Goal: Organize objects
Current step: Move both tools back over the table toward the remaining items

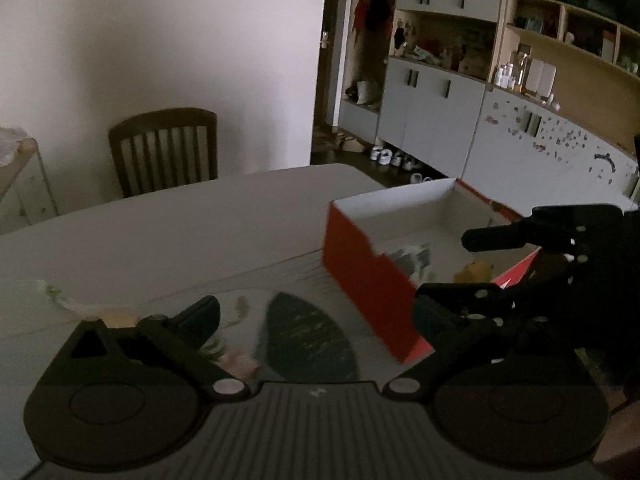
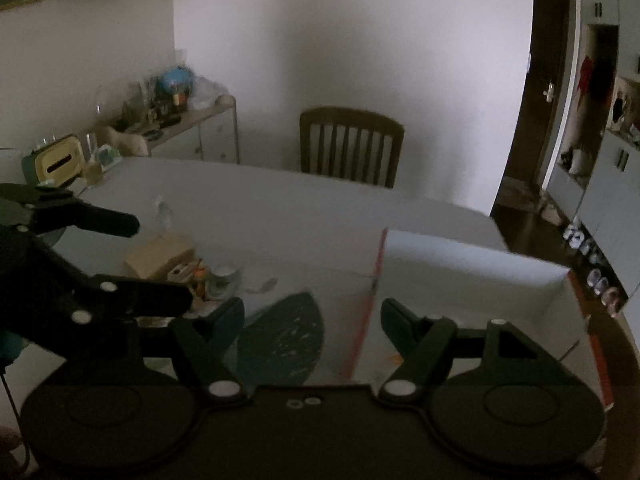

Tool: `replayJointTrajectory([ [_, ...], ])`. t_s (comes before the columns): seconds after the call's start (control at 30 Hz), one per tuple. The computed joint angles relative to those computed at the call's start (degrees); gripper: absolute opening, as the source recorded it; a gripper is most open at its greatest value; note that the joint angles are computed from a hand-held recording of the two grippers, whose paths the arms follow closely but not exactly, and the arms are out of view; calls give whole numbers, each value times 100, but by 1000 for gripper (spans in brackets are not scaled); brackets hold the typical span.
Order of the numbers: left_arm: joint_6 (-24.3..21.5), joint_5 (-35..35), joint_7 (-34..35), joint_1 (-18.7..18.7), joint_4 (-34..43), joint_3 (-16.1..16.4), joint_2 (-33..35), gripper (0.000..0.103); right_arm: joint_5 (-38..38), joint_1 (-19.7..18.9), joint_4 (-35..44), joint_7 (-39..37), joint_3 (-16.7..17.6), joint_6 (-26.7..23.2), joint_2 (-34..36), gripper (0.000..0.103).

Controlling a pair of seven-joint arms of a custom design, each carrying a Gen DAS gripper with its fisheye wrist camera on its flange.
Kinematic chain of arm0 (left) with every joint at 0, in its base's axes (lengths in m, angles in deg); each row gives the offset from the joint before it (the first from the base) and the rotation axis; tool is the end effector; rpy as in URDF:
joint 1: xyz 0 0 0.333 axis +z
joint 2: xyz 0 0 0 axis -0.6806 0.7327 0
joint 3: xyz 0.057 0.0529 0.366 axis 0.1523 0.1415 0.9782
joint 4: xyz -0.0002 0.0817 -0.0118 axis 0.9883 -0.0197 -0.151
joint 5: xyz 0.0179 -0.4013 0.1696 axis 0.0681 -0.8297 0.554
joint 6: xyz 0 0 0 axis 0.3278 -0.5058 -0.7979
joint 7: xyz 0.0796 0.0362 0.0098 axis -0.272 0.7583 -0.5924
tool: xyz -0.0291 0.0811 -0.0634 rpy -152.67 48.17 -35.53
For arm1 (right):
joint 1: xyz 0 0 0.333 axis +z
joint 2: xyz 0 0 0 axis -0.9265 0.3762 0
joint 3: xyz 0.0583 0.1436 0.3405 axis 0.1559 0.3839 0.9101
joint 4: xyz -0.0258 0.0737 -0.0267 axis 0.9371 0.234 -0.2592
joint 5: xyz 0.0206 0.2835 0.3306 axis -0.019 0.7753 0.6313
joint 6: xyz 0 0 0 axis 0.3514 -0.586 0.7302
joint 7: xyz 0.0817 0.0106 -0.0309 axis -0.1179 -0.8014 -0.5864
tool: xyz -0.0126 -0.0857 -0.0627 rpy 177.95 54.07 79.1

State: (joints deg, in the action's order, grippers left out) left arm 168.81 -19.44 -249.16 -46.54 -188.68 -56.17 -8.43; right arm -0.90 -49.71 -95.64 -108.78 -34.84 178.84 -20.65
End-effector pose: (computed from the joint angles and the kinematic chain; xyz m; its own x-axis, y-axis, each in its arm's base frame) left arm 0.5945 -0.1005 0.4244 -0.6484 -0.7577 0.0738 -0.4960 0.3469 -0.7960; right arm 0.5155 0.2831 0.4187 0.1714 -0.9852 -0.0040 -0.6122 -0.1033 -0.7839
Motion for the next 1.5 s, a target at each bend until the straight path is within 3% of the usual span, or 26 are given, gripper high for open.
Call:
replayJointTrajectory([
  [0.13, -111, -55, 120, 152, -68, 122, 4, 103, 673, 107, 134, -646, 69, -86, 199, 75],
  [0.4, 453, -5, -89, 419, -3, 202, 351, 103, 1807, 505, 453, -1670, -4, -286, 717, 75],
  [0.53, 666, 503, -560, 566, 64, 204, 626, 103, 2173, 722, 660, -1907, -139, -364, 978, 75],
  [0.73, 1000, 677, -538, 807, 171, 41, 981, 103, 2899, 893, 976, -2471, -270, -411, 1343, 75],
  [0.93, 1529, 1427, -1262, 909, 351, -91, 1405, 103, 3628, 1039, 1265, -2989, -415, -394, 1676, 74],
  [1.23, 525, 3265, -3856, 1013, 673, 237, 1713, 103, 4499, 1227, 1736, -3847, -514, -664, 2164, 73],
  [1.5, 176, 3608, -4419, 1388, 781, -78, 1802, 100, 5231, 1147, 1964, -4521, -434, -597, 2446, 72],
])
